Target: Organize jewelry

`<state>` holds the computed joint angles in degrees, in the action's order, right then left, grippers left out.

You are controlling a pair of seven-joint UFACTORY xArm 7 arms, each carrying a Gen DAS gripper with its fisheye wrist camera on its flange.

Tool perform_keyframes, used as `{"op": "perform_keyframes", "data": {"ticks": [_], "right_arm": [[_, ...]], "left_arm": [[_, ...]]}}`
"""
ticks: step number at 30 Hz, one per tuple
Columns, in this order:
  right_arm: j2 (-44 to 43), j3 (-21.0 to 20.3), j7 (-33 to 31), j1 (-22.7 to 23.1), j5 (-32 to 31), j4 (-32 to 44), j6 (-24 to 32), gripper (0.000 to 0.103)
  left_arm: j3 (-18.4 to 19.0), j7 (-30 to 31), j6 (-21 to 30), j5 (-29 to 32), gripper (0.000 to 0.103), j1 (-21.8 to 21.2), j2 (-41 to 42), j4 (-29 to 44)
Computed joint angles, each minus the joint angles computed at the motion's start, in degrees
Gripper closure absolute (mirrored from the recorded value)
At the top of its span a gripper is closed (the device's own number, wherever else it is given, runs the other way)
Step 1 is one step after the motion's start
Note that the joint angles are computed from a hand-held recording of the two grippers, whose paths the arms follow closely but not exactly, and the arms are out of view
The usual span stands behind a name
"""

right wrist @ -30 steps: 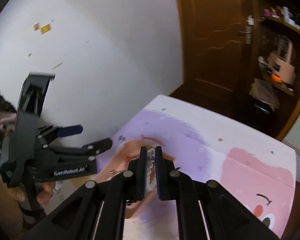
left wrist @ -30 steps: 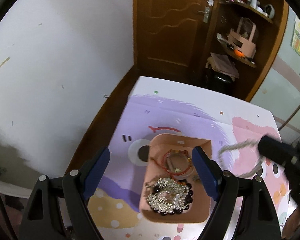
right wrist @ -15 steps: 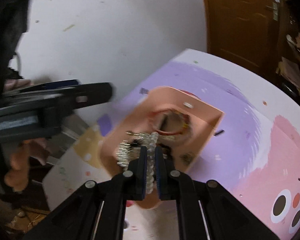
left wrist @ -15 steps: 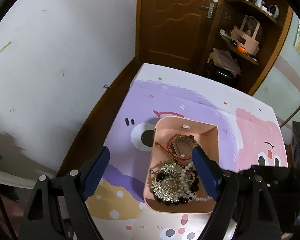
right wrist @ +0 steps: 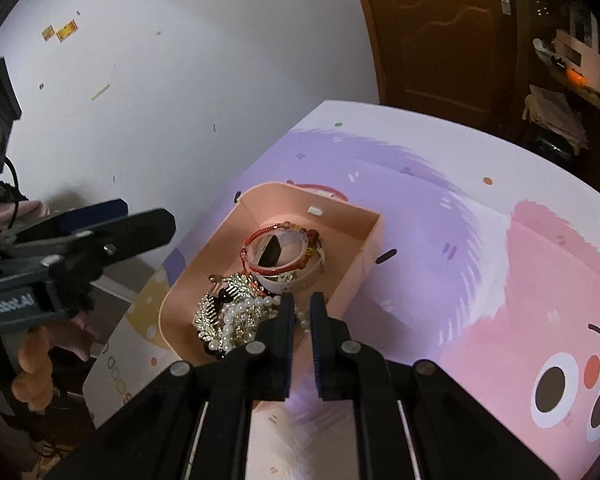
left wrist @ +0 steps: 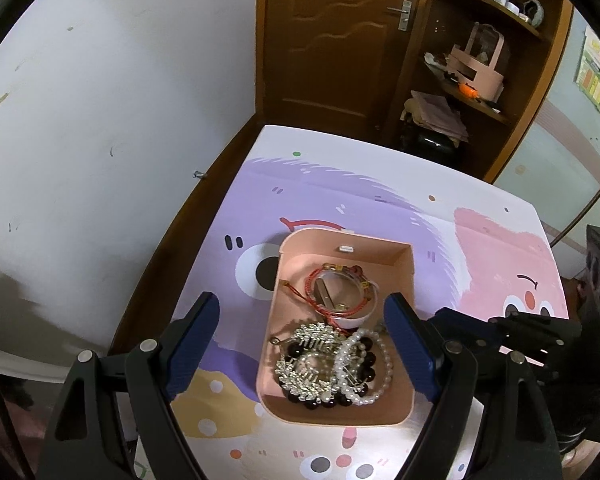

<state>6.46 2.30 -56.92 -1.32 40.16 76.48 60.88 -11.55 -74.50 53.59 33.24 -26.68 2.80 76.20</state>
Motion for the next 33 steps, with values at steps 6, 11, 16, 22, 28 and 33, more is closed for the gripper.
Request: {"op": "perform_keyframes", "data": {"ticks": [6, 11, 16, 22, 28, 33], "right_arm": [[-3.85, -1.03, -2.20, -0.48, 1.18, -3.43, -1.00, 0.095], [-6.49, -2.52, -2.57, -0.67, 1.49, -5.47, -0.95, 0.095], [-9.19, -4.09, -1.34, -1.13, 1.50, -7.34, -0.37, 0.095], [-11.96, -6.56, 1.77, -2.68, 0.65, -10.06, 0.18, 0.095], [-16.11, -8.78, 6.17, -4.89, -3.80, -14.28, -1.49, 0.095], [-19.80, -10.61, 8.73, -5.94, -7.14, -16.76, -1.13, 0.085]], "left_arm": [[-0.43, 0.66, 0.19, -0.05, 0.020, -0.87, 0.53, 1.15], [-0.92, 0.70, 0.69, 0.07, 0.020, -2.14, 0.98, 2.29], [-1.46, 0.18, 2.29, 0.73, 0.020, -3.99, 1.96, 3.84], [-2.15, -2.20, 4.27, 1.50, 0.015, -7.41, 4.10, 5.87], [-2.47, -2.97, 6.07, 0.08, 0.014, -11.02, 6.89, 9.12], [-2.18, -3.88, 8.96, 0.91, 0.014, -14.56, 8.69, 12.20]]}}
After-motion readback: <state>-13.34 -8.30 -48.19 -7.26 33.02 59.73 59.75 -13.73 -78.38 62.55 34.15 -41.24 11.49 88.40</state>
